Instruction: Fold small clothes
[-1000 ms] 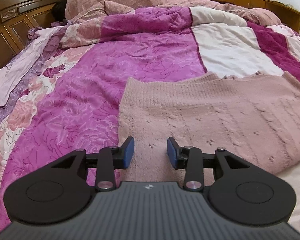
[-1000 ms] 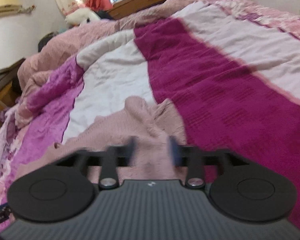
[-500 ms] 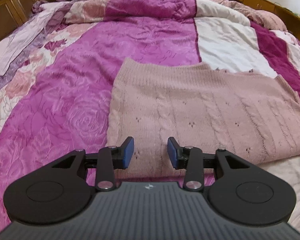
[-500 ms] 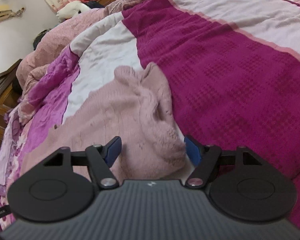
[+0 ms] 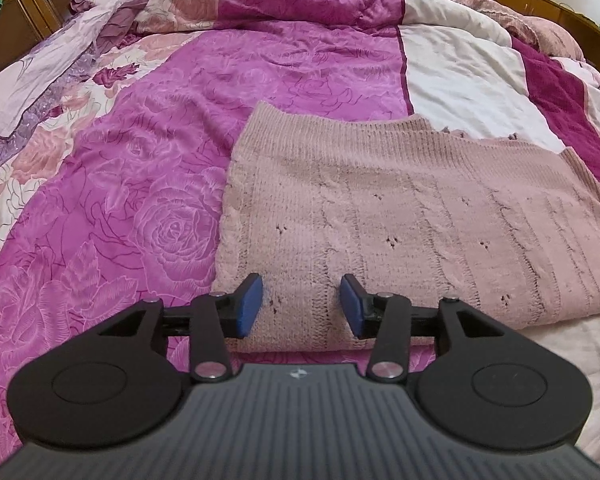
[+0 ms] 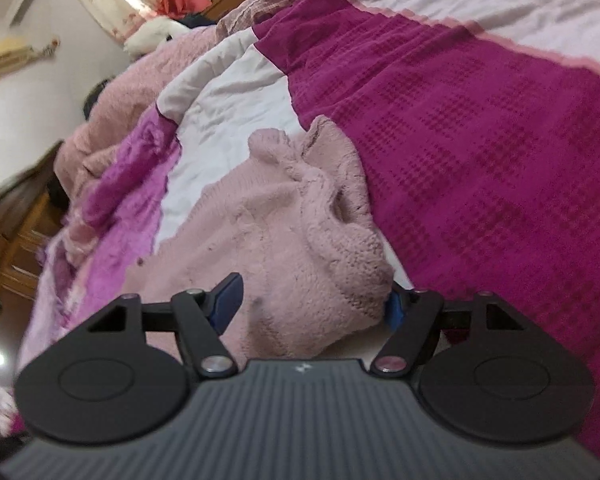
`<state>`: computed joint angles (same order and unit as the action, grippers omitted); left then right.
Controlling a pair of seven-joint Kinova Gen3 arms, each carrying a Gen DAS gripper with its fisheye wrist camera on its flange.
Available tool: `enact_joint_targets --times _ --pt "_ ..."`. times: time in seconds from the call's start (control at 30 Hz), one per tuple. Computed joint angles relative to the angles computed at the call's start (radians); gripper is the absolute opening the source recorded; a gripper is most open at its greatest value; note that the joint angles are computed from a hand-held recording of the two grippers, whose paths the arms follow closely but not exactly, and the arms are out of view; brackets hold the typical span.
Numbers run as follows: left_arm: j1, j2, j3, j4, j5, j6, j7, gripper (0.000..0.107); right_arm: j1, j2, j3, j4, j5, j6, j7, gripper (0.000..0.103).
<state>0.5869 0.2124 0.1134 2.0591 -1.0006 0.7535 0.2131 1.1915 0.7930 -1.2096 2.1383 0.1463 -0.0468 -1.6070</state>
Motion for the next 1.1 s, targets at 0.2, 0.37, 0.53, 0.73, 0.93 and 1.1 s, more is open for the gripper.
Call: enact_joint_targets --times 0.2,0.37,0.53,0.73,0.93,1.1 --pt "0.0 0.002 -0.001 0.003 -0.004 -0.003 0.005 0.052 -0.029 0.058 0.028 0.028 0.019 -0.123 -0.057 0.071" --pt "-0.005 -0.005 -0.001 0.009 0.004 -0.007 0.006 0.052 -0.05 0.051 0.055 0.056 0.049 -0.207 -0.133 0.068" --pt "-0.003 -0.007 0.004 0.01 0.005 0.001 0.003 0.052 -0.01 0.113 0.032 0.056 0.111 -0.225 -0.216 0.038" --pt "-0.013 -0.013 0.01 0.007 0.025 0.001 -0.035 0.052 -0.077 0.066 0.099 0.059 0.109 -0.283 -0.314 0.043" --pt "-0.006 -0.024 0.016 0.001 0.046 0.034 -0.039 0.052 -0.144 0.051 0.155 0.044 0.143 -0.342 -0.384 0.054" --pt "-0.003 -0.025 0.025 -0.007 0.055 0.052 -0.051 0.052 -0.143 0.058 0.164 0.043 0.228 -0.369 -0.429 0.032"
